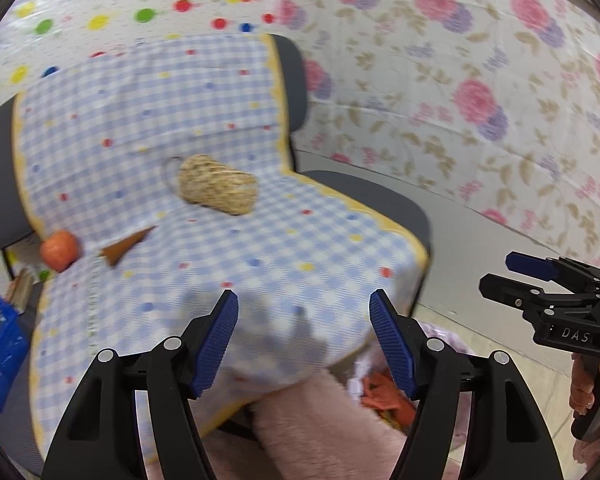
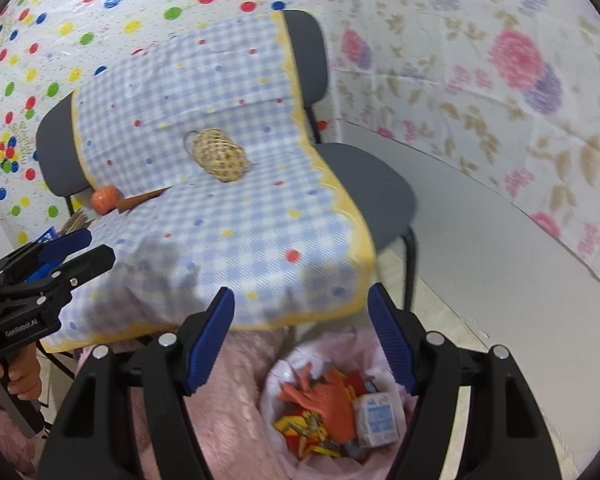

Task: Collect trash
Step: 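Move both grippers back over the chair toward the brown piece and bamboo basket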

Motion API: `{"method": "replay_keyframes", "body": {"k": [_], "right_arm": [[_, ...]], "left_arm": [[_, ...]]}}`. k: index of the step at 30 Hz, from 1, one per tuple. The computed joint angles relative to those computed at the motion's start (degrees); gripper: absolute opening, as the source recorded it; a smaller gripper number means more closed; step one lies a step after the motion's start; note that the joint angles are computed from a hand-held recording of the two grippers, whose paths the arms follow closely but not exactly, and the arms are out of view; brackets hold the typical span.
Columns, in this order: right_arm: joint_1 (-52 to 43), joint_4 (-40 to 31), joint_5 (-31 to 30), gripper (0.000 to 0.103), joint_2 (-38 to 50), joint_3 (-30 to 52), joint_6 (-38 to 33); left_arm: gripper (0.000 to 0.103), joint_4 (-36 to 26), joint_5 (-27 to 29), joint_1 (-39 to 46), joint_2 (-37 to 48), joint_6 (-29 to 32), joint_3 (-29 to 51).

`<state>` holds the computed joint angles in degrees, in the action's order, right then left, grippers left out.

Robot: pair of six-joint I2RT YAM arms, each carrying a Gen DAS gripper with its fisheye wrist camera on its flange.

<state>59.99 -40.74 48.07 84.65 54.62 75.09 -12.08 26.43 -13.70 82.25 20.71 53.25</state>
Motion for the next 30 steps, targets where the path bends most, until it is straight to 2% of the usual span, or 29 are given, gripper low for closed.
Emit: {"method": "replay_keyframes", "body": {"k": [3,8,15,25,28,30], "right_arm": [[-3.4,5.7,-1.6,0.064,2.1,2.3,-8.7],[-8.1,11.1,-5.0,0.057,6.2,6.4,-18.2],[-13.4,17.0,-10.0,0.038,11.2,10.0,-26.0],[-20.2,20.1,-16.3,0.039,18.6,19.9,-35.9],[-22.2,19.9,-17.8,0.048,21.2,24.5,-38.8],[-23.5,19.6,-18.0,0.051,23.1,27.9,-40.8]], "left_arm": [[0.069,-0.3,-0.8,2.8,2.2,-0.7,3.1],[0.069,-1.1,-2.5,7.1,6.9,-2.1,9.1],[0.069,-2.5,-6.5,10.2,13.9,-2.8,17.7],[0.069,-5.3,-10.6,12.1,23.4,-3.0,33.1],[0.069,-7.1,-11.2,11.9,26.9,-3.3,38.2],[0.069,-8.2,-11.4,11.7,29.5,-3.6,41.4]]}}
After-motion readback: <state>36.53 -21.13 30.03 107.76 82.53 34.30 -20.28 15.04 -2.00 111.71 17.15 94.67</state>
